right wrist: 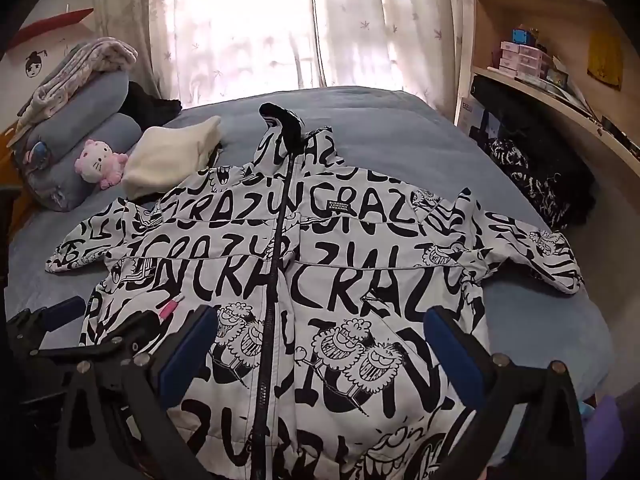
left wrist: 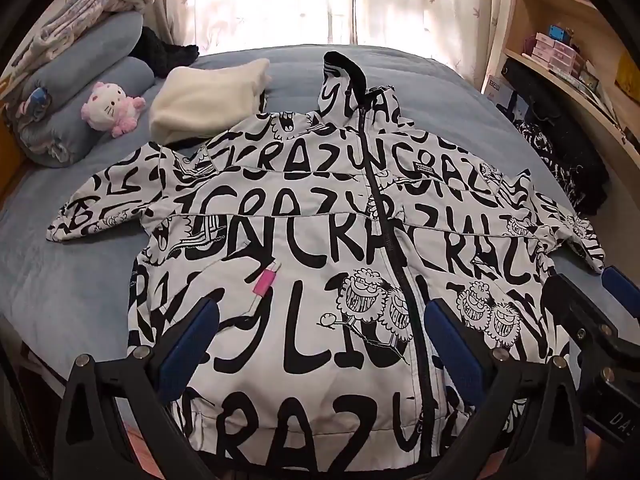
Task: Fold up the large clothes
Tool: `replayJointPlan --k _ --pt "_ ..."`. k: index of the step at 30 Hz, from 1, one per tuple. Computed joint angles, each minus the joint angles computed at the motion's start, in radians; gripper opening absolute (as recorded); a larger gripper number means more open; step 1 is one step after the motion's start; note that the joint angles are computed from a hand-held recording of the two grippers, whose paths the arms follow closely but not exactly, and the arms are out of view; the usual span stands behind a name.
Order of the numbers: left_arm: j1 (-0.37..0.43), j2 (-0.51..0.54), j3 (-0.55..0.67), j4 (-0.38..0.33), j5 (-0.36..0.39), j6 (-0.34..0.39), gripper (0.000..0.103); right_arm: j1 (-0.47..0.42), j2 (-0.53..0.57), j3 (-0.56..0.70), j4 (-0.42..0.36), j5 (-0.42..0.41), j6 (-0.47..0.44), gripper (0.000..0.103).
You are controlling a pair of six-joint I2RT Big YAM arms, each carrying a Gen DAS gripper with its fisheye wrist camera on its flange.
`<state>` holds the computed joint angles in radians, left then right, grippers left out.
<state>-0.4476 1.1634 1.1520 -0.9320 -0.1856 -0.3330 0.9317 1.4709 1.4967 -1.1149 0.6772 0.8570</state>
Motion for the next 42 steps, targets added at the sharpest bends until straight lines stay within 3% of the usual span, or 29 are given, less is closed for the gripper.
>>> replayJointPlan --k 11,42 --pt "-0.014 -0.019 -0.01 0.019 -0.019 -0.018 0.1 0.007 -0.011 -0.014 -0.022 0.036 0.002 0.103" --pt "-0.049 -0.02 -0.016 -0.032 -0.073 -0.05 0.099 0.01 -0.029 -0.055 -0.007 -0.009 0.018 0.103"
